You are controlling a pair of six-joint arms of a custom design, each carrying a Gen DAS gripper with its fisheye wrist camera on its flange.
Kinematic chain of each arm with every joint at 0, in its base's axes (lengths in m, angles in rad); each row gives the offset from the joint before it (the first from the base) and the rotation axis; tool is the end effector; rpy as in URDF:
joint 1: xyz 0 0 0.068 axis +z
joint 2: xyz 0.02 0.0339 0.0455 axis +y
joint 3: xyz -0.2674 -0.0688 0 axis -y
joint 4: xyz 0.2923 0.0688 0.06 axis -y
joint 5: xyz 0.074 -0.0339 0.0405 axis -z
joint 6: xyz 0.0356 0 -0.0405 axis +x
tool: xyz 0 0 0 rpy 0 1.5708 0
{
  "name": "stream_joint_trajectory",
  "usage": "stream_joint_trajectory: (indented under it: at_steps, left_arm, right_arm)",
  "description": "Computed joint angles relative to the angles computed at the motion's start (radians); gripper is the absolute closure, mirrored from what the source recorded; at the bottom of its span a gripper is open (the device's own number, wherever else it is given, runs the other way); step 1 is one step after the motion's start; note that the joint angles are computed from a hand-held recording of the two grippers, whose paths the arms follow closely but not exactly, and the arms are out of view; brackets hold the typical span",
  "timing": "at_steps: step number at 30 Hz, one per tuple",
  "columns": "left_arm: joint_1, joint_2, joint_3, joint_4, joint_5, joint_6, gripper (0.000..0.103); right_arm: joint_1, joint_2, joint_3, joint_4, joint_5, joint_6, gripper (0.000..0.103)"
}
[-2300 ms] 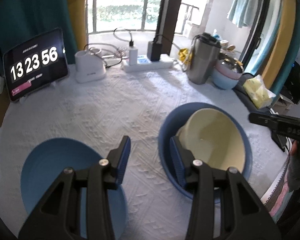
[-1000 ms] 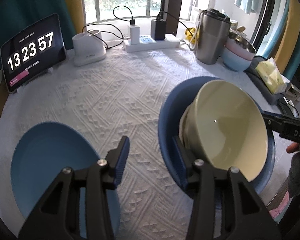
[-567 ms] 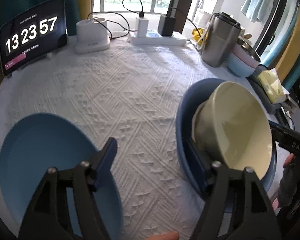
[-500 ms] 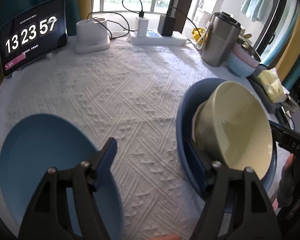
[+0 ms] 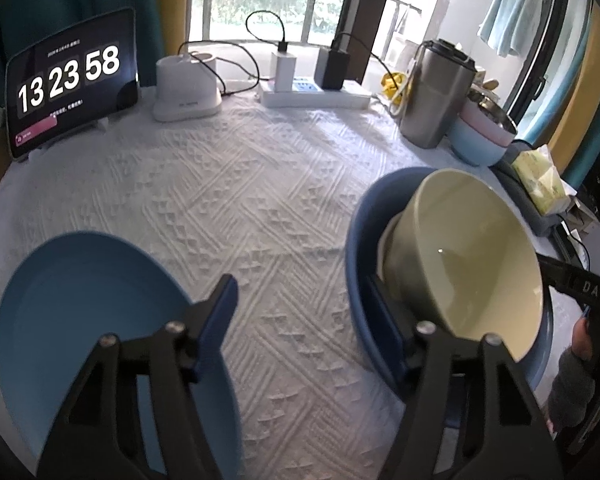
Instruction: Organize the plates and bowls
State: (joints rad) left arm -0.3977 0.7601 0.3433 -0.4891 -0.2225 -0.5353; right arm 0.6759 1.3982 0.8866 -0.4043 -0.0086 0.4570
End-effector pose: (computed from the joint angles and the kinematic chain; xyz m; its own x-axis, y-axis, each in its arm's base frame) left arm 0.1735 -0.0643 0.1487 -0.7527 -0.2234 -0.6193 -0.1532 0.9743 -0.1654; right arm 0.2534 0.2036 0.1992 -0.8331 -0.1025 -0.5436 -0.2920 0.9161 0.2749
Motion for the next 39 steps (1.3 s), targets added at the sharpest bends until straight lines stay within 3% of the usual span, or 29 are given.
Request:
stream_joint_trajectory:
  at_steps: [9,13,14,16,39]
  left_arm:
    - [-0.108,-0.005,-0.020,0.070,-0.090,-0.038,0.082]
    - [-0.119,0.001,-0.025,0.096,-0.090,-0.050,0.090]
    - [-0.123,0.002,-0.025,0.102,-0.092,-0.053,0.093]
    - [-0.123,-0.001,-0.028,0.108,-0.090,-0.066,0.093]
    - [-0.162,-0.018,-0.016,0.072,-0.121,-0.075,0.094]
  right_arm:
    - [0.043,-0.017,-0.016,0.038,0.031,0.034,0.075]
    - [0.096,-0.023,-0.025,0.075,0.096,0.010,0.093]
    - [0.110,-0.020,-0.021,0.074,0.123,0.007,0.092]
    - [0.128,-0.014,-0.019,0.075,0.165,0.012,0.093]
    - [0.125,-0.049,-0.031,0.059,0.163,0.044,0.094]
